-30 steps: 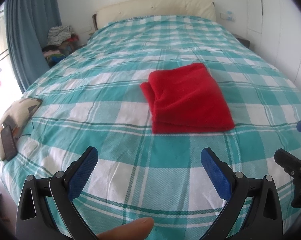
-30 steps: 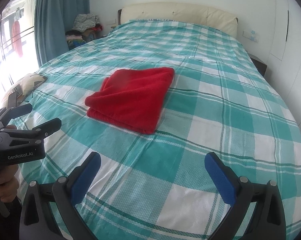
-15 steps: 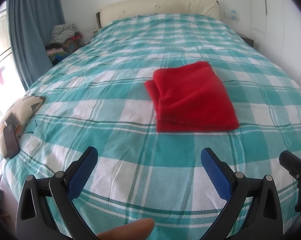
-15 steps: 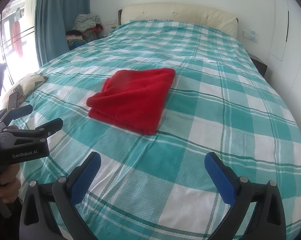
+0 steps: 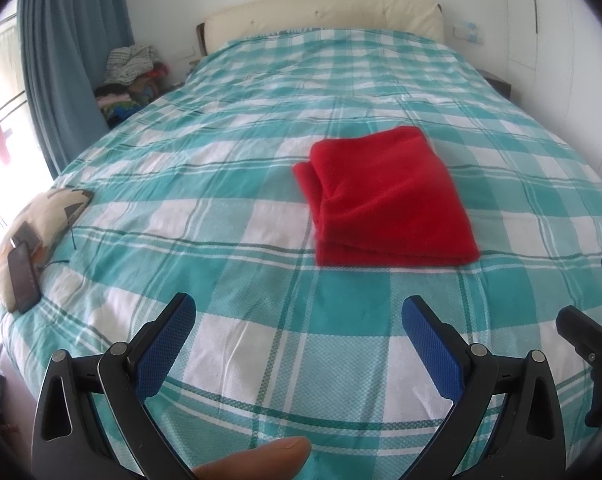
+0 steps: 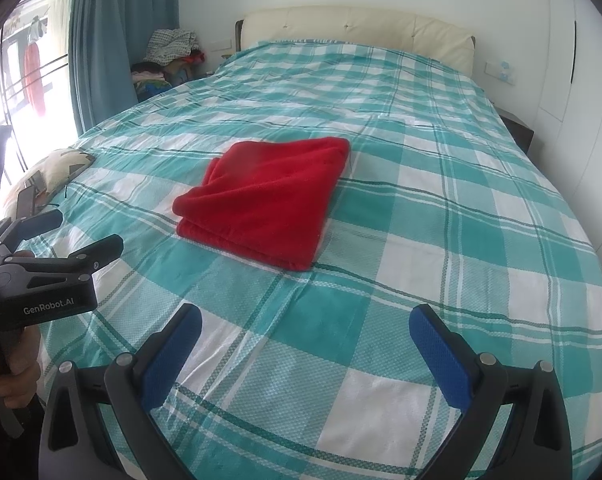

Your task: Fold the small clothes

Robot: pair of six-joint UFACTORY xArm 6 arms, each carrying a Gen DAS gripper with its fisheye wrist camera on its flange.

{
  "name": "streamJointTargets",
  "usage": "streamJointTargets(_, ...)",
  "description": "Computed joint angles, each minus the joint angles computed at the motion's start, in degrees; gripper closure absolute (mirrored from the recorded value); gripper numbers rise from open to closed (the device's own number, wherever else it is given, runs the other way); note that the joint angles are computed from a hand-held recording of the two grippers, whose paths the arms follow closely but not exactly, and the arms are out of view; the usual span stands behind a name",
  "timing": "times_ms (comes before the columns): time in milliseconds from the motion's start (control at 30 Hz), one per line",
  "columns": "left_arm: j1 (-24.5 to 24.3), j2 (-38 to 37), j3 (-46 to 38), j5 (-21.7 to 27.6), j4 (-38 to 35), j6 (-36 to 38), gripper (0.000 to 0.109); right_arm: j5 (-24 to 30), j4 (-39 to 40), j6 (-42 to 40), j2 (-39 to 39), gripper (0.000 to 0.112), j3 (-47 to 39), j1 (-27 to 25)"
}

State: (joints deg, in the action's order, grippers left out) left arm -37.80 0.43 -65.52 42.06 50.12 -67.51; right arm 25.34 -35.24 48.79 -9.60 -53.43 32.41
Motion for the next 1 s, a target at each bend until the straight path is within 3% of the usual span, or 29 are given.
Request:
streamJointTargets(700,-0.47,0.38,-0.45,-0.28,-1.61,2.54,0.006,1.25,0.1,0.16,0.46,0.01,-0.66,0.39)
streamJointTargets(1000,-0.28,0.66,-0.52,-0.96,-2.4,3.3,0.006,3.13,-4.3,2.25,0.61,0.01,-1.23,1.27)
